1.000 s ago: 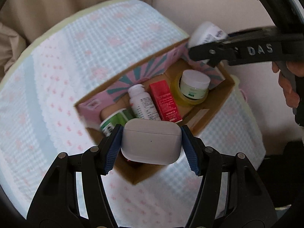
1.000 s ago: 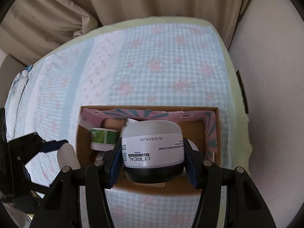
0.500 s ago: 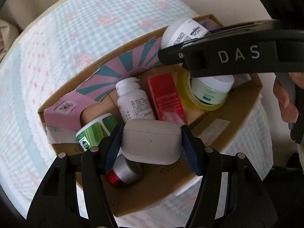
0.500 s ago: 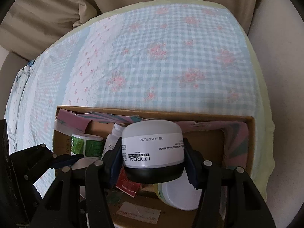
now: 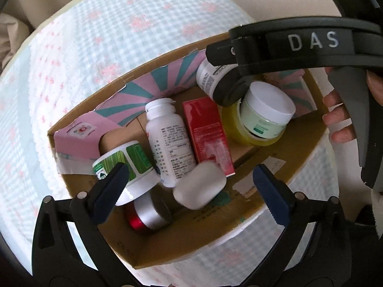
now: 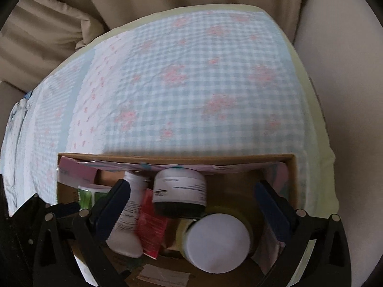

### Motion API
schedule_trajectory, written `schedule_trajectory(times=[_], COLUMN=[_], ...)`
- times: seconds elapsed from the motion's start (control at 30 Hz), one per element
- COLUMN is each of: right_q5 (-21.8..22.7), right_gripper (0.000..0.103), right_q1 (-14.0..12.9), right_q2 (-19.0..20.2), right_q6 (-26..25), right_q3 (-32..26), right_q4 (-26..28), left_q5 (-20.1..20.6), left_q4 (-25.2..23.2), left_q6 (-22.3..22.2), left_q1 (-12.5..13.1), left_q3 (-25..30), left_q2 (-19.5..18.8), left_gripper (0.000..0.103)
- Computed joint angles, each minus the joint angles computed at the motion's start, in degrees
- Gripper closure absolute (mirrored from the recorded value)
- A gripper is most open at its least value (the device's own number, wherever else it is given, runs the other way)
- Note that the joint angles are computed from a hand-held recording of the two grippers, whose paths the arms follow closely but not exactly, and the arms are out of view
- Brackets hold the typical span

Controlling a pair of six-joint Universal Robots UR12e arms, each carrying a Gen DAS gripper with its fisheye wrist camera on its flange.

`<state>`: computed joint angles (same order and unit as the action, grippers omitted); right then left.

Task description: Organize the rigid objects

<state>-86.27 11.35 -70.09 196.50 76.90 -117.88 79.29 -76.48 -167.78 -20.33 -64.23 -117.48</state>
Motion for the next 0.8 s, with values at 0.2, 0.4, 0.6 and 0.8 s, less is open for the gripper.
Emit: schedule_trajectory(times=[0.2,0.4,0.6,0.8], right_q5=[0.63,-0.24,-2.27,-6.05], right_gripper=[0.0,0.0,0.0,0.0], right_q1=[-0.05,0.62,1.82,4.64], right_q2=[-0.76,-1.46,-2.48,-4.03], right_q6=[1.72,2.07,2.41,3.48], right_q3=[0.33,0.04,-1.08,-3.82], right_q4=[0.91,1.35,2.66,2.64], left_q5=[-0.07,-0.19,-1.79,-1.49], left_q4=[-0.45,0.24,1.9,5.01], left_q6=[-0.43,-2.37,-4.85,-6.53], left_q1=[0.05,0.25,1.49,4.1], left_q3=[-0.34,-0.6,-2.02,-4.38], left_q2=[0.81,1.74,4.63,9.94], left_gripper=[0.0,0.0,0.0,0.0])
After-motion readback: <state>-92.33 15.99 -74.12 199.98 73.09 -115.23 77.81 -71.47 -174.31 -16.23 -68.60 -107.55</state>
